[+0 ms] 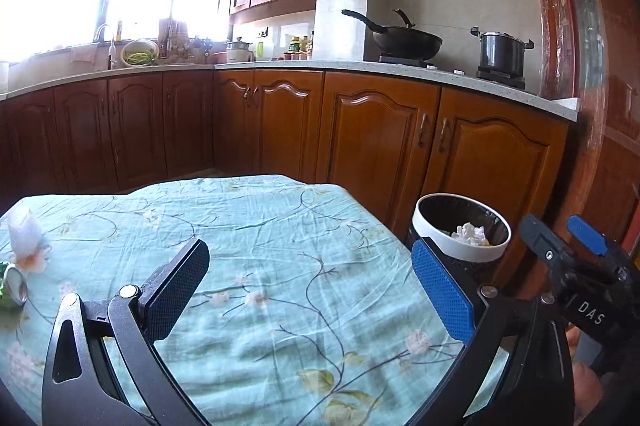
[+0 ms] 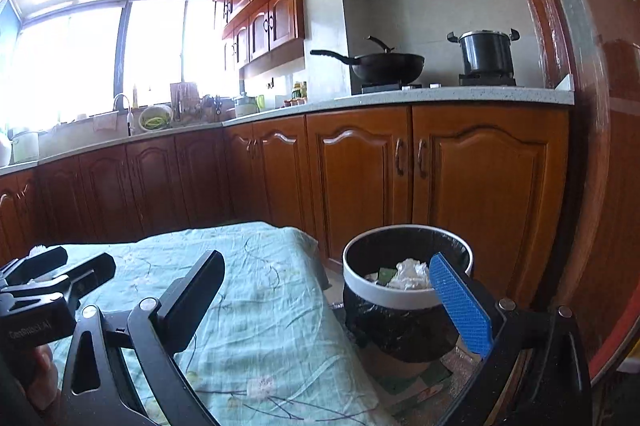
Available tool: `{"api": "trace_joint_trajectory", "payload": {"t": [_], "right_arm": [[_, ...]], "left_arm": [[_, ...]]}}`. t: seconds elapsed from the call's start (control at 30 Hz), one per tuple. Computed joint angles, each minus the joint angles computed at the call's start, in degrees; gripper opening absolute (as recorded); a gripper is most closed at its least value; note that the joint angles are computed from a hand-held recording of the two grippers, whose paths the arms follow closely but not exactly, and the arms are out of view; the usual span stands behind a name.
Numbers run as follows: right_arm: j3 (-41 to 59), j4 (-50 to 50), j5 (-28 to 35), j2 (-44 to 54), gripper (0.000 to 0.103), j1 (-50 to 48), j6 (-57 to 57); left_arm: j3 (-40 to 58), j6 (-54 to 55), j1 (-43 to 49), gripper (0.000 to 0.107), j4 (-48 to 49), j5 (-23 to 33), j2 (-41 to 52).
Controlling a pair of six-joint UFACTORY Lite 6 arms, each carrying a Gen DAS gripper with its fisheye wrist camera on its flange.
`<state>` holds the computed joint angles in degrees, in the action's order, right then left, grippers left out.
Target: Collect trash
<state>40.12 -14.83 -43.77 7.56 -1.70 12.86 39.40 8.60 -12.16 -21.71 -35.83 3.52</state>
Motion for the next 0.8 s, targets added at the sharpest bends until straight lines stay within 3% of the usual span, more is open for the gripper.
{"api": "trace_joint_trajectory", "payload": {"t": [0.37,0.8], "right_arm": [[-2.1,-3.5,-0.8,1.8,0.103,-2.0,5.1],[-2.7,-4.6,-1.2,1.3,0.103,-1.8,5.6]], "left_arm": [[-3.5,7.1,-2.6,0.103,-7.9,-4.5,2.6],[-3.3,12.2,-4.5,0.103,-13.2,-4.6,1.8]]}}
